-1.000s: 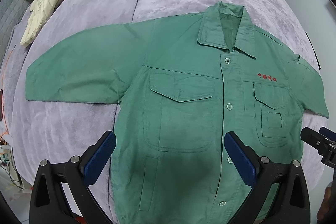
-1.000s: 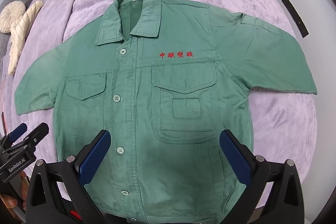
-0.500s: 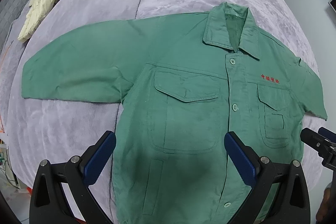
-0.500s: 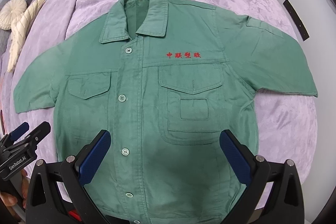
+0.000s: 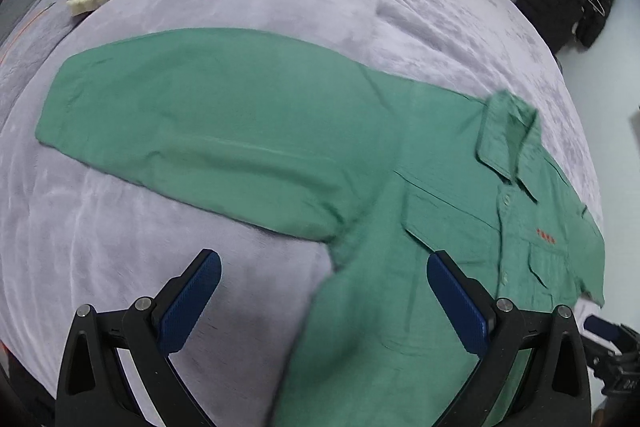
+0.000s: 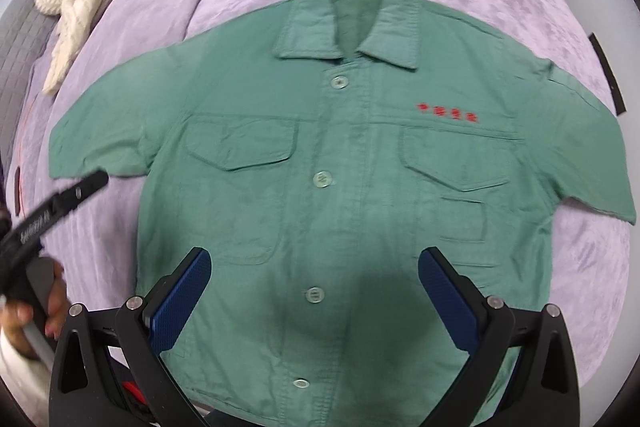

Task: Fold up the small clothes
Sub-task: 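Grasp the green shirt's sleeve cuff with the left gripper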

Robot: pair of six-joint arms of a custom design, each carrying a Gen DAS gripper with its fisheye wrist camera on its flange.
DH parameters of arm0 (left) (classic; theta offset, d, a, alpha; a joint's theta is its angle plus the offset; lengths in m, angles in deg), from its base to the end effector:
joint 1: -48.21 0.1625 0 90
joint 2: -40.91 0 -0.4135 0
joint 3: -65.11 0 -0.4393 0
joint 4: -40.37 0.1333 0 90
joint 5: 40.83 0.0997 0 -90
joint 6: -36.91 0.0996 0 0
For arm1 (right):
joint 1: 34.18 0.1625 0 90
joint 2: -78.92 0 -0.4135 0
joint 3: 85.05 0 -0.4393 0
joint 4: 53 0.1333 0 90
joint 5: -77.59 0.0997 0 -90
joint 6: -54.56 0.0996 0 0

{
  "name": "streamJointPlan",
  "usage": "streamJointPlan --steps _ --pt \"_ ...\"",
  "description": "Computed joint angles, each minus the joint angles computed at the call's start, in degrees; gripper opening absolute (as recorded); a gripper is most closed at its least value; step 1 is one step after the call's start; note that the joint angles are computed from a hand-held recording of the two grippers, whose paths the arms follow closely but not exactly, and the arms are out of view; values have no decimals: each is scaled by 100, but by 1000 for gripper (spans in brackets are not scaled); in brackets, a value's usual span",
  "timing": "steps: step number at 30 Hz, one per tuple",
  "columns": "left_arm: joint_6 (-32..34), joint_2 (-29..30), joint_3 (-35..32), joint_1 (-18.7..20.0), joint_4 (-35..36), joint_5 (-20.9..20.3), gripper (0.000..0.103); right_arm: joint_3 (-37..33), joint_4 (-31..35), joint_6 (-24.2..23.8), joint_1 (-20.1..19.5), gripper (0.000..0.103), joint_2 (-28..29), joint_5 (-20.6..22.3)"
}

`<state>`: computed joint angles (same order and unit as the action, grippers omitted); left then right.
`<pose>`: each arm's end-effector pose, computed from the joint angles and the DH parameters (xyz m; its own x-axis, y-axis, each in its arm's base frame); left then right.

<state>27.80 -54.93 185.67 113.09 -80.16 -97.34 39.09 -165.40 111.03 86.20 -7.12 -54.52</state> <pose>-0.0268 -0.5005 0.3176 -0.8359 0.1570 -0.5260 0.2937 0.9375 -0.1869 0.2851 -0.3548 0.2058 -0.7087 0.3986 0.5822 0.1881 0.9020 -0.3886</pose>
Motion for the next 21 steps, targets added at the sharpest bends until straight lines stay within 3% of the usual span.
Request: streamJointPlan --steps 4,9,13,15,17,19,20,21 --pt "322 378 -365 841 -836 93 103 -50 -316 -230 -4 103 417 248" --pt "268 1016 -998 1715 -1385 -68 103 -122 -534 -479 -62 103 861 566" --pt "167 1369 -1321 2067 -1990 -326 103 -192 -570 -604 -103 103 1083 686" --pt "194 1529 -1434 2111 -2354 -259 102 -225 -585 -656 -127 103 1173 709" --pt "243 1649 -1532 2110 -2594 -41 79 -272 -573 -690 -137 103 1243 710" --pt "255 1715 -1701 2196 -2563 -231 10 -305 -587 -730 -141 103 1291 712" --pt "315 1703 -1771 2291 -2579 -557 2 -309 -611 -747 -141 103 1306 716" --pt "355 1663 -1771 2340 -2681 -767 2 -302 -651 -775 -158 103 1317 711"
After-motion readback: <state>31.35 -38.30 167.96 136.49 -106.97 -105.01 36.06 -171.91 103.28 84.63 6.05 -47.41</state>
